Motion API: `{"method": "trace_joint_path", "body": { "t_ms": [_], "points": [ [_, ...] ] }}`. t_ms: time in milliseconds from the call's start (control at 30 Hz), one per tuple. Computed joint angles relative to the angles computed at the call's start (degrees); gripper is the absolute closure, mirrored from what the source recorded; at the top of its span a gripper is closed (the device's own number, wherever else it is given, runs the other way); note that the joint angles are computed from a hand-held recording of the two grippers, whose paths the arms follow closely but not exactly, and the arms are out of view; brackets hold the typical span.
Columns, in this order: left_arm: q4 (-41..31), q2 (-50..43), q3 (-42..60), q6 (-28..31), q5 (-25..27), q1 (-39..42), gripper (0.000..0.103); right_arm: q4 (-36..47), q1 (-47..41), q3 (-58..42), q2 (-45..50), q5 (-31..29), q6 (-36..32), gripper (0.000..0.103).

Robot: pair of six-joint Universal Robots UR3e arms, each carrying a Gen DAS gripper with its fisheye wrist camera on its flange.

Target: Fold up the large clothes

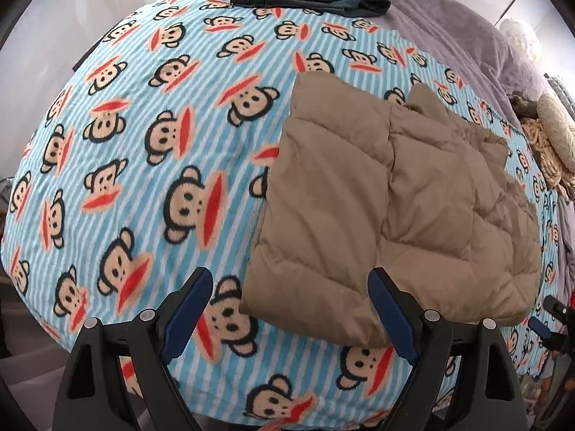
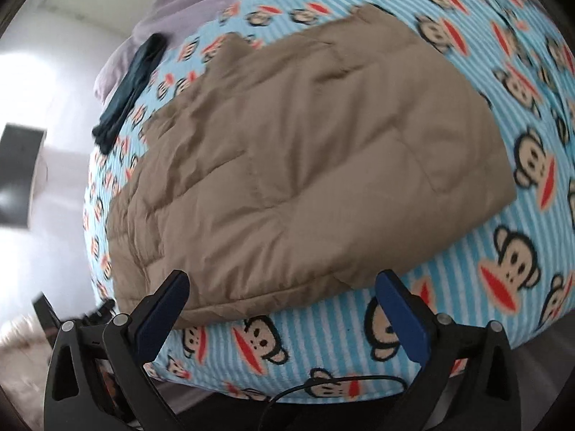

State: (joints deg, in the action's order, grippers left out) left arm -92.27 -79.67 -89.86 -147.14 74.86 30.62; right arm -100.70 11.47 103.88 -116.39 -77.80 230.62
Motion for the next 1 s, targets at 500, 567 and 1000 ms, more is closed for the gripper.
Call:
{"method": "trace_joint_path", "body": {
  "t_ms": [500, 567, 1000],
  "points": [
    [7.9, -6.5, -5.0, 4.9, 4.9, 0.2, 0.014, -4.0, 8.1, -5.6, 12.8, -2.0, 5.0, 0.0],
    [7.2, -7.3, -3.7, 7.0, 4.0, 0.8, 0.014, -4.3, 9.2, -6.3, 14.4, -2.5, 5.9, 0.0],
    [-4.6, -19.8, 11.9, 14.0, -5.9, 2.5, 0.014, 0.5, 17.4, -22.5, 28.3, -9.2, 9.9, 0.0]
  ]
}}
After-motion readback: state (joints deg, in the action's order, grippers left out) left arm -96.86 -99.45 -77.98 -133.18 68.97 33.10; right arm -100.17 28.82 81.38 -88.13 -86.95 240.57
